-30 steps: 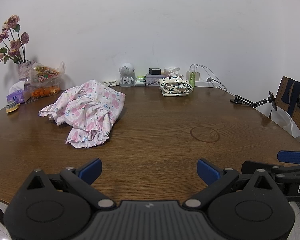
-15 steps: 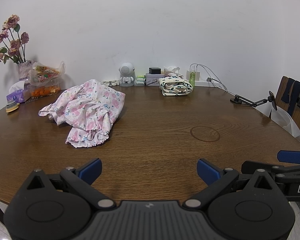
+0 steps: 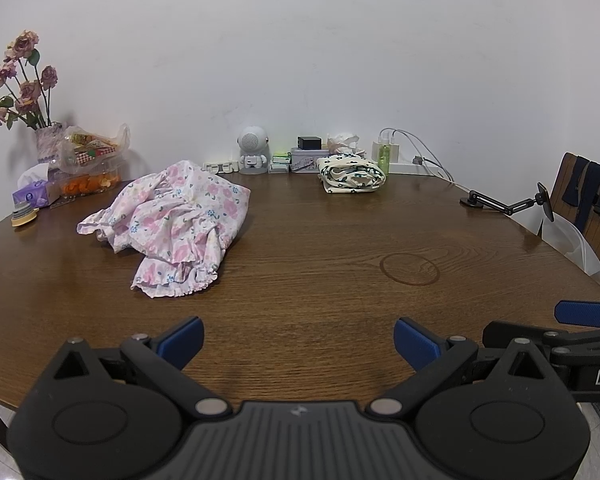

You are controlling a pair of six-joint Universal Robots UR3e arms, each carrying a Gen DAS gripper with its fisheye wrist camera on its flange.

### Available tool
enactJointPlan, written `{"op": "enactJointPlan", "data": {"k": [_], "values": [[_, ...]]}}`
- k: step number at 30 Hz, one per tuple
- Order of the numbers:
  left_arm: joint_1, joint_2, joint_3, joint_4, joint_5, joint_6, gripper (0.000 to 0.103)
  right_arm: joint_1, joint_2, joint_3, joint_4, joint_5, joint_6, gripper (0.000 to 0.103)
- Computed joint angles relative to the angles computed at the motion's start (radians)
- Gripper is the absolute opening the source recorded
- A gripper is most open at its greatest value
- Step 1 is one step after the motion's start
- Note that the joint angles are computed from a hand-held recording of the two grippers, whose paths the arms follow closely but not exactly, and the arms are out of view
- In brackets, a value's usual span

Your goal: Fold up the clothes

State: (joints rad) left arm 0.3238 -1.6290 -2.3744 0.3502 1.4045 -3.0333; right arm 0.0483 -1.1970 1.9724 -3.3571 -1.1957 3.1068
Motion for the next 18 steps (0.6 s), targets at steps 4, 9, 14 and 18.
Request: {"op": "enactJointPlan", "data": {"k": [4, 9, 14, 18], "values": [[-0.001, 0.000, 0.001, 0.000, 0.003, -0.002, 0.102, 0.001, -0.001, 0.000, -0.001, 0.000, 0.000, 0.103], [-0.001, 0.000, 0.002, 0.000, 0.003, -0.002, 0.102, -0.001, -0.001, -0.002, 0.004, 0.002, -0.002, 0.103], [-0.003, 0.000, 0.001, 0.002, 0.004, -0.003, 0.102, -0.003, -0.002, 0.001, 0.003, 0.005, -0.004, 0.103], [-0.002, 0.001, 0.000, 0.002, 0.004, -0.003, 0.102, -0.003, -0.002, -0.001, 0.005, 0.004, -0.004, 0.103]]}}
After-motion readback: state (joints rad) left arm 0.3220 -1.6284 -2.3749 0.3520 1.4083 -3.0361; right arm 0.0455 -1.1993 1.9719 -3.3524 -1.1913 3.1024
